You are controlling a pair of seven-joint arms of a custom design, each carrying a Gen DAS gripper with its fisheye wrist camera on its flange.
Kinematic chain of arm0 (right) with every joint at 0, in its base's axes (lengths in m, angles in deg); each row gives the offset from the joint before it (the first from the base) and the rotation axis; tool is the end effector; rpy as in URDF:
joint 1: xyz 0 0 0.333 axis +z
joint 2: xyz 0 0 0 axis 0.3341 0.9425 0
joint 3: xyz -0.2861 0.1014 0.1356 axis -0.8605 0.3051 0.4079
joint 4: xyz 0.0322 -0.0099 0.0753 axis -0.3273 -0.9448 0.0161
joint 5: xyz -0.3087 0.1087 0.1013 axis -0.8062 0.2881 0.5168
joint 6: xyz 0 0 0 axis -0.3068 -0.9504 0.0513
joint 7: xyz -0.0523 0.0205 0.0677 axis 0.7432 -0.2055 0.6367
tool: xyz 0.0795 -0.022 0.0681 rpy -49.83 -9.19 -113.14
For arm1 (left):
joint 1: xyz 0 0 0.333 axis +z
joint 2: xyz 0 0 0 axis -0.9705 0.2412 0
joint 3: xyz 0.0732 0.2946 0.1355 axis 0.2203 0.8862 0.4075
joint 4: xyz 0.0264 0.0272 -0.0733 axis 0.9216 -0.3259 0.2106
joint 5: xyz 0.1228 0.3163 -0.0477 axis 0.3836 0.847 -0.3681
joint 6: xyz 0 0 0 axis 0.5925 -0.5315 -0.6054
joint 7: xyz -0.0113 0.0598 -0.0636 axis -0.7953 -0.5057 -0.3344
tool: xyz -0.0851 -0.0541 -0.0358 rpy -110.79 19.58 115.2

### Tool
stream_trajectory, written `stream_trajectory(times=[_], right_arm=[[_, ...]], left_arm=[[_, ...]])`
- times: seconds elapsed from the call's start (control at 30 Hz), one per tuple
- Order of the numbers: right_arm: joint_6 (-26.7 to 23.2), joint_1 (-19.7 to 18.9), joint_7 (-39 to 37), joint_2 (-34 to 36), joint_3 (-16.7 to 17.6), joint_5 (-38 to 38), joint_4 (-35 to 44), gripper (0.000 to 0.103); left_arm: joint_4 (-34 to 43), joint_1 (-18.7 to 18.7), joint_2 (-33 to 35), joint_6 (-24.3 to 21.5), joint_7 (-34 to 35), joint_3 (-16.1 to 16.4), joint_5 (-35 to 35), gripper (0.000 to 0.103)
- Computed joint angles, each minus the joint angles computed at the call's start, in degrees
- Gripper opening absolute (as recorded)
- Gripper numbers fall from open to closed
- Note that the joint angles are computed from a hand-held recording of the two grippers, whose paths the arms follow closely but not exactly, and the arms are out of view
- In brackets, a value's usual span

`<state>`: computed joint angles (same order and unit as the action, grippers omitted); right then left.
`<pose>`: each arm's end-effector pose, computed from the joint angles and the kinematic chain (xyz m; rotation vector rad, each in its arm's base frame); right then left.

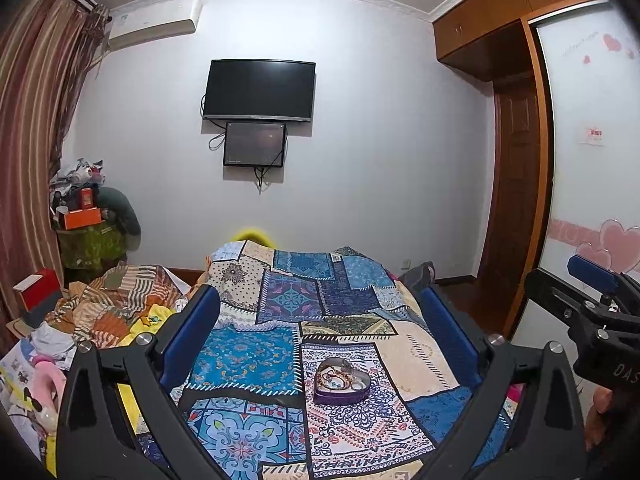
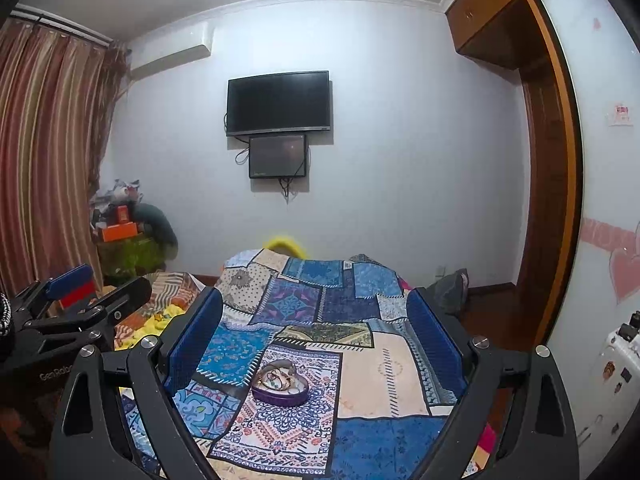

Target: Organize jewelry

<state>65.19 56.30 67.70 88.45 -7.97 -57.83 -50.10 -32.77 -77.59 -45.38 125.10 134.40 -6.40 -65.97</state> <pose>0.5568 0.3388 0.7694 -1.3064 1.4748 -1.1599 0.6337 -0.1656 0.7069 -1.1866 1.6311 -1.4038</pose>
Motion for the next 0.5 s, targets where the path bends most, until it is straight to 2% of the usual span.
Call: stream_trajectory(times=[0.33, 0.5], right_arm=[[-0.3, 0.2, 0.1, 0.1, -0.2, -0.1, 0.1, 0.092], [-0.6, 0.2, -0.3, 0.2, -0.1, 0.1, 0.3, 0.092]], left_arm=[[0.6, 2.5, 0.5, -1.0, 3.7, -3.6, -3.0, 0.101], [0.8, 2.7, 0.6, -1.2, 5.4, -4.0, -4.4, 0.101]])
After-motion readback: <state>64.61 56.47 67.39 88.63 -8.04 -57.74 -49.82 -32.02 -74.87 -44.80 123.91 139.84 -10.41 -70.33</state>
